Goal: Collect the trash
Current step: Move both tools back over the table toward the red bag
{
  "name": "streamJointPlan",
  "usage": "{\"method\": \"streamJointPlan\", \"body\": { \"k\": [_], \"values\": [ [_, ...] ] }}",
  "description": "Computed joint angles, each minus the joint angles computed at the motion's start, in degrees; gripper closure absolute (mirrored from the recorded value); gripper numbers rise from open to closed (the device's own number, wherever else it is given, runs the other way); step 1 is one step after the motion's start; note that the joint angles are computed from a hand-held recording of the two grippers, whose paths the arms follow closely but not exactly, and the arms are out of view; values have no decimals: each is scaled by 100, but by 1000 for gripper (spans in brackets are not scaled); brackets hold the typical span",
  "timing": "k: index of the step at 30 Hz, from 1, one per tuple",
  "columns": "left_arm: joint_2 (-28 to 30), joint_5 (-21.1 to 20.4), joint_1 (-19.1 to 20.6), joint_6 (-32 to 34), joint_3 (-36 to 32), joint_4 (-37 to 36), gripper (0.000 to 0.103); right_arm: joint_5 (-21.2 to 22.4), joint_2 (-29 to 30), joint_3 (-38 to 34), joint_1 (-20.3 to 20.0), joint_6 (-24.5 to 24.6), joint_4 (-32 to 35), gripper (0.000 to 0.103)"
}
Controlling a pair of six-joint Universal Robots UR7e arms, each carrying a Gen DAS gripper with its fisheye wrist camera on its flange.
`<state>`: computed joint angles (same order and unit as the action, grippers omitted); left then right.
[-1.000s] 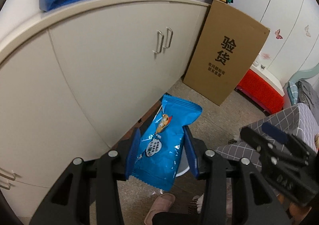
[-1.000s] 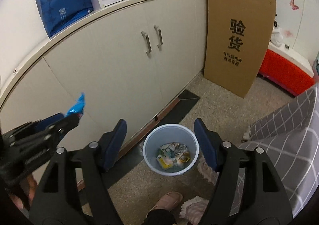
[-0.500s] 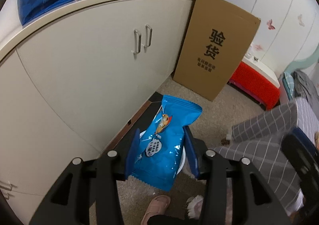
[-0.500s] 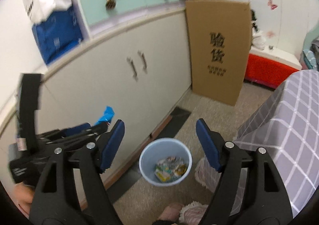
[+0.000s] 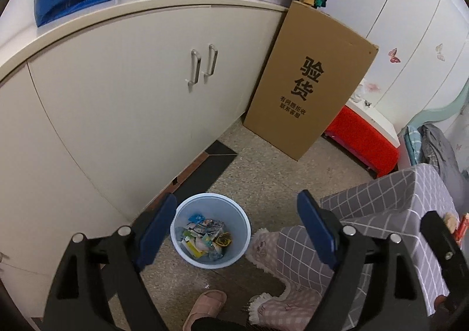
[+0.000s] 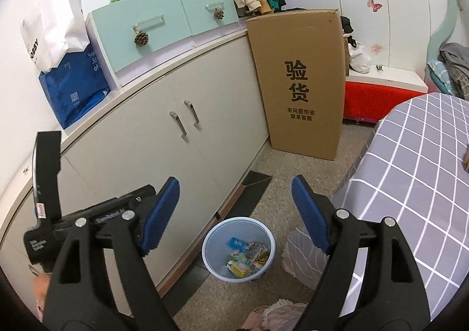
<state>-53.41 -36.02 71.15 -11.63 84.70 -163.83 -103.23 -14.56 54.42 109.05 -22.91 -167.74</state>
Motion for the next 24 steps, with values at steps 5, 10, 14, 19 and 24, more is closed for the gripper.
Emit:
{"method": "streamJointPlan", "body": {
  "k": [5,10,14,19,24],
  "values": [
    [-106,119,-252,9,221,-92,21,48,-314,441,-25,35,-167,24],
    [-39,175,-578,59,302,-131,21,93,-824,1102,-121,58,-556,24],
    [195,69,-917,181,223,-1,21,67,-1345,1686,-277,63,-931,23],
    [664,-173,-1292,285,-132,354,20,-82,-1973,2334,-526,126,-1467,21],
    [1349,-413,-1630,604,-752,911,19,-346,-2595,2900,-861,166,-1946,20]
  ]
}}
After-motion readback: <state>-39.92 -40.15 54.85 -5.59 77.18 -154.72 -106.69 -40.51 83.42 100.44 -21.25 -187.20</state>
